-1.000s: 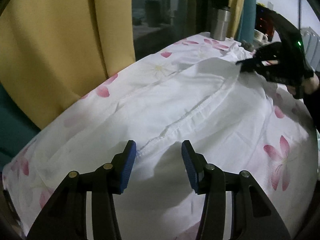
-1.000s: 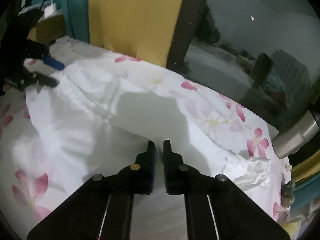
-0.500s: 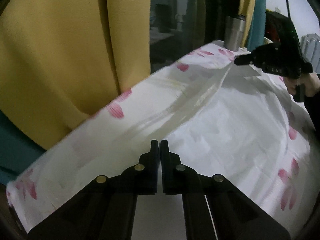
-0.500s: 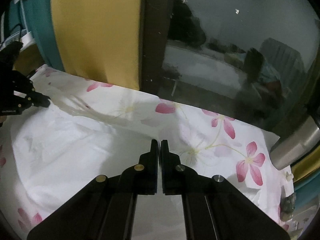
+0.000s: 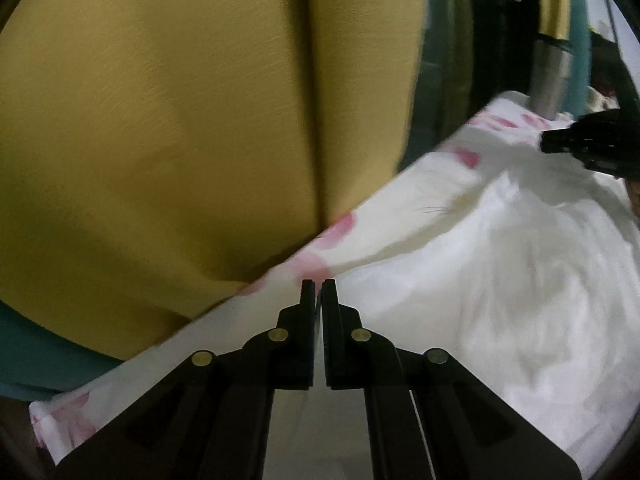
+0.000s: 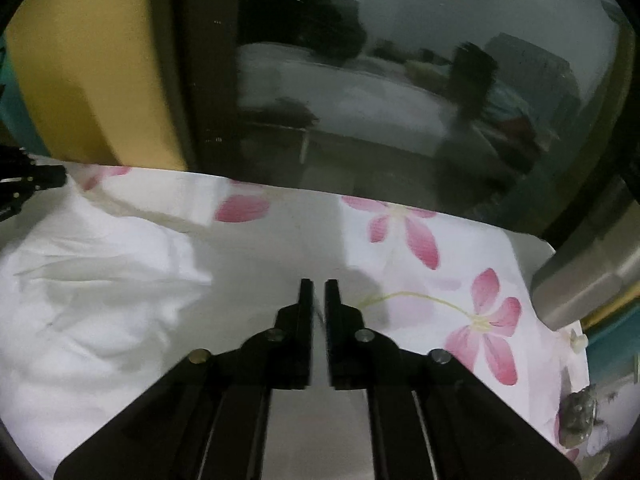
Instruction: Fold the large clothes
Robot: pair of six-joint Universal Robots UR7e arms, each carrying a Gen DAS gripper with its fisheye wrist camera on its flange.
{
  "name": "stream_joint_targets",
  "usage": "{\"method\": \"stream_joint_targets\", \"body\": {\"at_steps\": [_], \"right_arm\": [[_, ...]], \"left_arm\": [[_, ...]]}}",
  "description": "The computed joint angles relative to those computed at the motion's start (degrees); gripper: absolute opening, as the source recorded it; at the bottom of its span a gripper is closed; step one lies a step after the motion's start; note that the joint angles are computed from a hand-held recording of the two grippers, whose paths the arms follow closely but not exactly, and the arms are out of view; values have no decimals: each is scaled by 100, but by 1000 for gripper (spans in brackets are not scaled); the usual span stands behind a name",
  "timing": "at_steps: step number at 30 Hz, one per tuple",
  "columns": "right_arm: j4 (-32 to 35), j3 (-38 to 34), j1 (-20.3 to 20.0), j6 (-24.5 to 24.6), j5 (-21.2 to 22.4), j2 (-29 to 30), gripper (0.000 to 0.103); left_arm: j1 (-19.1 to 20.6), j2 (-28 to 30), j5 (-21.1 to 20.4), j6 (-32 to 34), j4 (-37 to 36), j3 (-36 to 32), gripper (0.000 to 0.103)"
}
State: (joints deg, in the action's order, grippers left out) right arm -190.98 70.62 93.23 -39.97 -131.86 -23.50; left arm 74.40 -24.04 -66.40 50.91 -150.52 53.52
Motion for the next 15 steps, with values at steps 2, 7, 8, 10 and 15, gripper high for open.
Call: {"method": "stream_joint_targets", "body": {"at_steps": [2,7,8,10,15], "right_arm": [[-217,23,-1,-111,-107,2,54],[-1189,653,13,-213,-296,-319,61],[-1304,853,8,-149,-302,-426,61],[-1618,1358,-1,-30,-344,-671,61],[-2202,2675,-68,642,-394,-1295,62]], "left_arm": [[26,28,113,-57,-206,-64,4],[149,-390,-8,-437,-415,238,53],[171,-517,-52,-502,-425,369,53],[225,-803,-108,-695,-418,669,53],[341,-1422,-264,-996,-614,1411,53]]}}
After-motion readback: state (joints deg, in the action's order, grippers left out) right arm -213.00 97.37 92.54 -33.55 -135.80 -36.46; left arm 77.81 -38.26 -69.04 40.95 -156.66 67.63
